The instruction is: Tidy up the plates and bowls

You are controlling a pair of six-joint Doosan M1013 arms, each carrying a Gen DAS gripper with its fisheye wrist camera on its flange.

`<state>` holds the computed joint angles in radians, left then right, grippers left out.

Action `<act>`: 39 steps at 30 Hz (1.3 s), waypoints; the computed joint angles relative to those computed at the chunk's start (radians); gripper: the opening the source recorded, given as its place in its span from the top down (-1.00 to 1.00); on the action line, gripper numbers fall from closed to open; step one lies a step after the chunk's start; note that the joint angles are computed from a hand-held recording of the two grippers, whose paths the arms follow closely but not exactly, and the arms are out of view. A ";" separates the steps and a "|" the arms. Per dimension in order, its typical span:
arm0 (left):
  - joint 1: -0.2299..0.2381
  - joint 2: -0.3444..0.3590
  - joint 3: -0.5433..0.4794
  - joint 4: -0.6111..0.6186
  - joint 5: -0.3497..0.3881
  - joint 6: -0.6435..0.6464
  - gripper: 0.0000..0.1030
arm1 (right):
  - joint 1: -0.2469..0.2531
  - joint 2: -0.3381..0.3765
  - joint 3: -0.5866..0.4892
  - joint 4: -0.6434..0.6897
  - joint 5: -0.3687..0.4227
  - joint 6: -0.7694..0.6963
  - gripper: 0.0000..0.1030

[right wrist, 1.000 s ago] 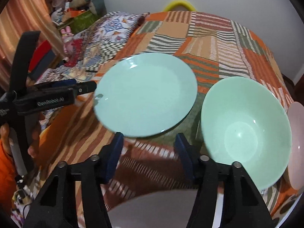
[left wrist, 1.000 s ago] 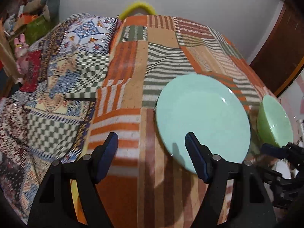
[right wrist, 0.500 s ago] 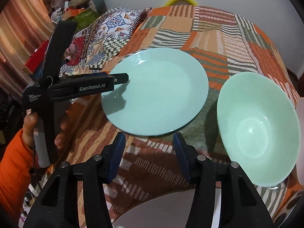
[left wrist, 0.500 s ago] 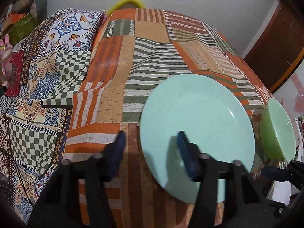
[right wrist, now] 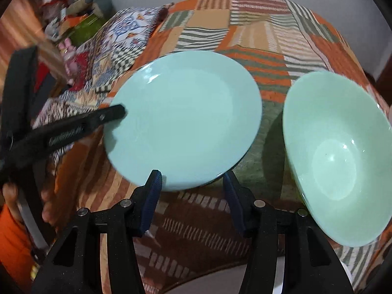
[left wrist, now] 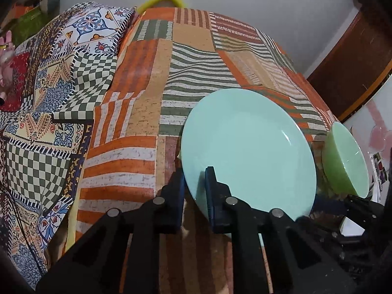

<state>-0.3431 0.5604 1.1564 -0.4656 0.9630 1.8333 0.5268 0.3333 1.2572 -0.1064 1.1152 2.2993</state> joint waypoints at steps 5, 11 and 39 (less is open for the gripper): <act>-0.007 0.019 -0.030 0.035 0.006 -0.013 0.68 | 0.002 0.015 -0.017 0.000 0.006 0.014 0.06; -0.019 0.018 -0.029 0.083 -0.027 0.005 0.66 | 0.003 0.018 -0.018 -0.013 0.003 0.025 0.07; 0.036 -0.150 0.212 0.094 -0.091 0.052 0.59 | 0.039 0.017 -0.037 0.008 0.049 -0.180 0.16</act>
<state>-0.3067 0.4104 1.3680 -0.3719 0.8719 1.8848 0.5663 0.3504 1.2202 -0.0985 1.1644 2.1194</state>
